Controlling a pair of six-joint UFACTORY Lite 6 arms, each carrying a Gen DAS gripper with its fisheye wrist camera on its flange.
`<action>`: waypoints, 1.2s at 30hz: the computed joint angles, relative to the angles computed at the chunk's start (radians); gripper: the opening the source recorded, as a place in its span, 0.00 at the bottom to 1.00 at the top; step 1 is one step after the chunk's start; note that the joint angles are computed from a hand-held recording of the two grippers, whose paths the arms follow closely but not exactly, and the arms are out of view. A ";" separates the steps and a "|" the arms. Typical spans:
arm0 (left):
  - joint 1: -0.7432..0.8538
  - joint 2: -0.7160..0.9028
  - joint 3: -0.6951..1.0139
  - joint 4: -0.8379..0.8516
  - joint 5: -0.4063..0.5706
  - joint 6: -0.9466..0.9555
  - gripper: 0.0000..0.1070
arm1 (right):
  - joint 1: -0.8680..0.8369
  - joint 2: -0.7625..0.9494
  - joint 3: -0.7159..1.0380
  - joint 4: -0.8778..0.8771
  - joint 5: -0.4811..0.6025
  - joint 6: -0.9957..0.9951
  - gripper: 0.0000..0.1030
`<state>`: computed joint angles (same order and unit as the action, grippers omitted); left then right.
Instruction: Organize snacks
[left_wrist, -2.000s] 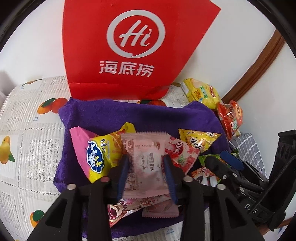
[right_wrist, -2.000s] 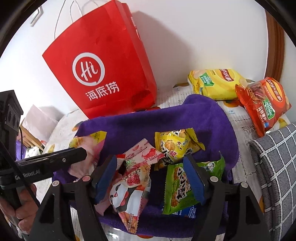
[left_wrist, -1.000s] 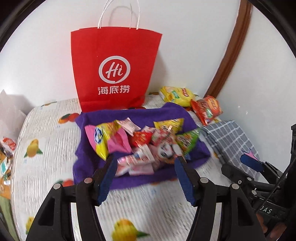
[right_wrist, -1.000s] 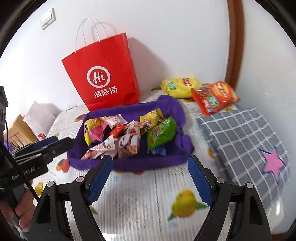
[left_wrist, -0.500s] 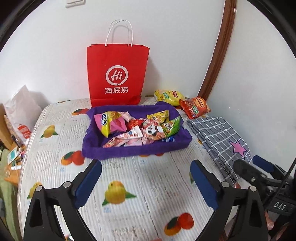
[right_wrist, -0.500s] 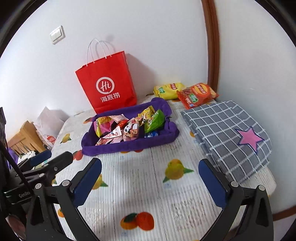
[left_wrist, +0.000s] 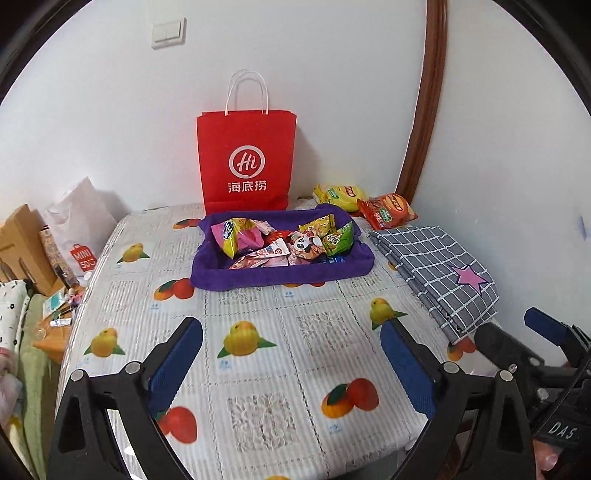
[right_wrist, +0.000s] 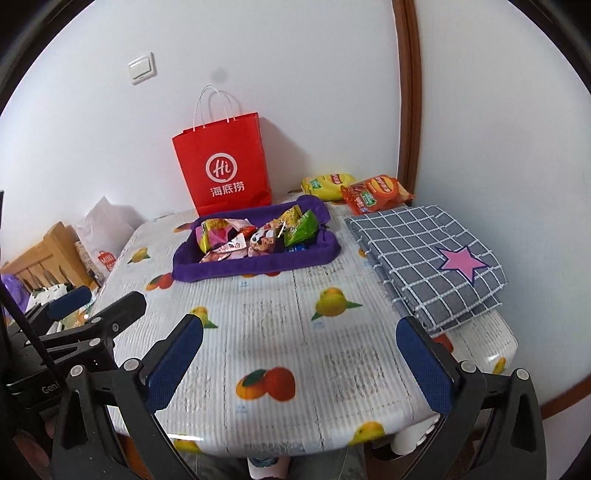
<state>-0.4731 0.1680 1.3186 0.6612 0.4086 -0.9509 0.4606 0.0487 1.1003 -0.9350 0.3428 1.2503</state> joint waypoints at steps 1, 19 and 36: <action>-0.013 -0.019 -0.020 0.029 0.004 -0.034 0.91 | 0.009 -0.018 -0.020 -0.015 0.008 0.019 1.00; -0.117 -0.147 -0.143 0.237 0.095 -0.258 0.91 | 0.047 -0.155 -0.173 -0.119 0.045 0.154 1.00; -0.100 -0.175 -0.178 0.199 0.061 -0.238 0.91 | 0.032 -0.184 -0.204 -0.130 0.036 0.182 1.00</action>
<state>-0.5729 -0.0066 1.1408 0.8599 0.4698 -1.1886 0.4924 -0.1357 0.8962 -1.0654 0.3786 1.4319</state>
